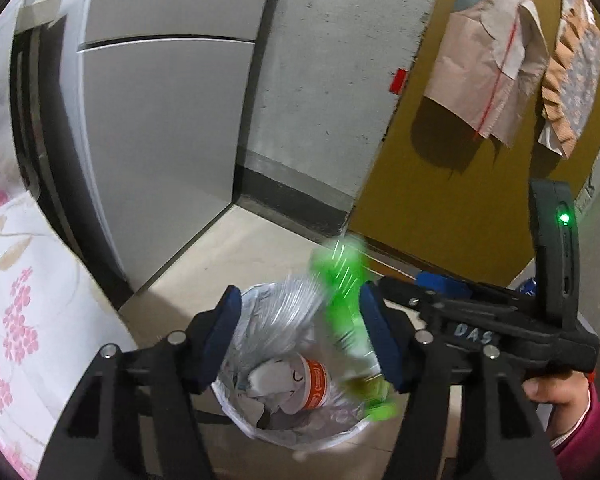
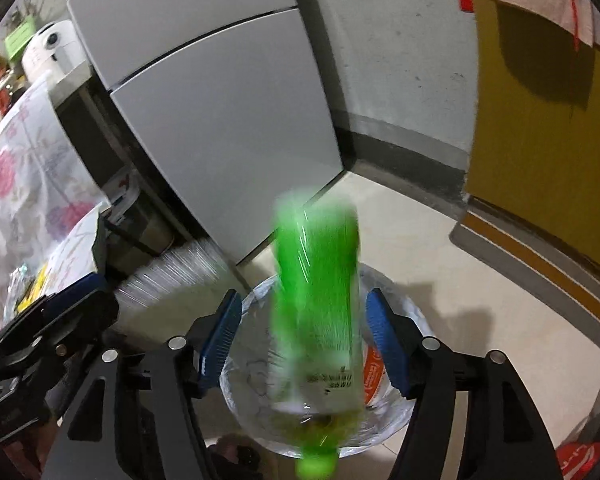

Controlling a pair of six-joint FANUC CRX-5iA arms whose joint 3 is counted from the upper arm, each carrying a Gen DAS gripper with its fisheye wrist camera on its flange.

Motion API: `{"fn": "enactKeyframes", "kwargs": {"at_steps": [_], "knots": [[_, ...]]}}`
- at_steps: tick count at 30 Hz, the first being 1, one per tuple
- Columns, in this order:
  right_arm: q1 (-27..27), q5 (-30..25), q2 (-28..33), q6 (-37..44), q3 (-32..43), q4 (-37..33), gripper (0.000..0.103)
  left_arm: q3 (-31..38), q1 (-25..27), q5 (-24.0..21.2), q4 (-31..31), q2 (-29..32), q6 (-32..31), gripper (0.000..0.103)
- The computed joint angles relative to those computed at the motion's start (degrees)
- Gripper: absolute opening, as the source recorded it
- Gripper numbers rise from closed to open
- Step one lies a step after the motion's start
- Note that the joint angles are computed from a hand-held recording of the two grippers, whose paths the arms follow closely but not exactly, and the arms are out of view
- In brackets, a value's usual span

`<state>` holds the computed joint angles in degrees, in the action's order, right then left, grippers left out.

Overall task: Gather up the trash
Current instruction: 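Return both open tools over the chair seat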

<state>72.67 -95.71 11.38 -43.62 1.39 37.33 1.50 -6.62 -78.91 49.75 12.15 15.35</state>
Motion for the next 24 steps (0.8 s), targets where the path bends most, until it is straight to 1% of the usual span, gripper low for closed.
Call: {"fn": "enactKeyframes", "kwargs": {"at_steps": [2, 7, 9, 13, 16, 20, 21, 24], "knots": [[0.28, -1.57, 0.64, 0.78, 1.42, 0.26, 0.066, 0.38, 0.34, 0.3, 0.18, 0.13, 0.74, 0.061], [0.55, -5.52, 3.01, 4.31, 6.29, 2.33, 0.066, 1.65, 3.22, 0.57, 1.77, 0.12, 1.43, 0.061], [0.49, -6.88, 4.81, 6.78, 9.4, 4.39, 0.066, 2.18, 4.36, 0.79, 2.11, -0.05, 1.55, 0.061], [-0.3, -7.77, 8.86, 13.29, 16.01, 8.68, 0.066, 3.74, 7.95, 1.04, 3.31, -0.18, 1.88, 0.061], [-1.41, -6.41, 12.76, 19.72, 22.03, 12.35, 0.066, 4.74, 11.08, 1.84, 3.78, -0.58, 1.81, 0.061], [-3.41, -1.01, 18.04, 28.21, 29.92, 15.8, 0.066, 6.83, 15.6, 3.0, 3.07, -0.43, 2.7, 0.061], [-4.06, 0.7, 19.42, 30.5, 31.97, 16.08, 0.066, 7.38, 17.27, 3.53, 2.42, -0.37, 3.01, 0.061], [-6.23, 4.91, 25.22, 38.36, 41.16, 14.96, 0.066, 8.97, 21.05, 4.45, 0.79, 0.24, 3.72, 0.061]]}}
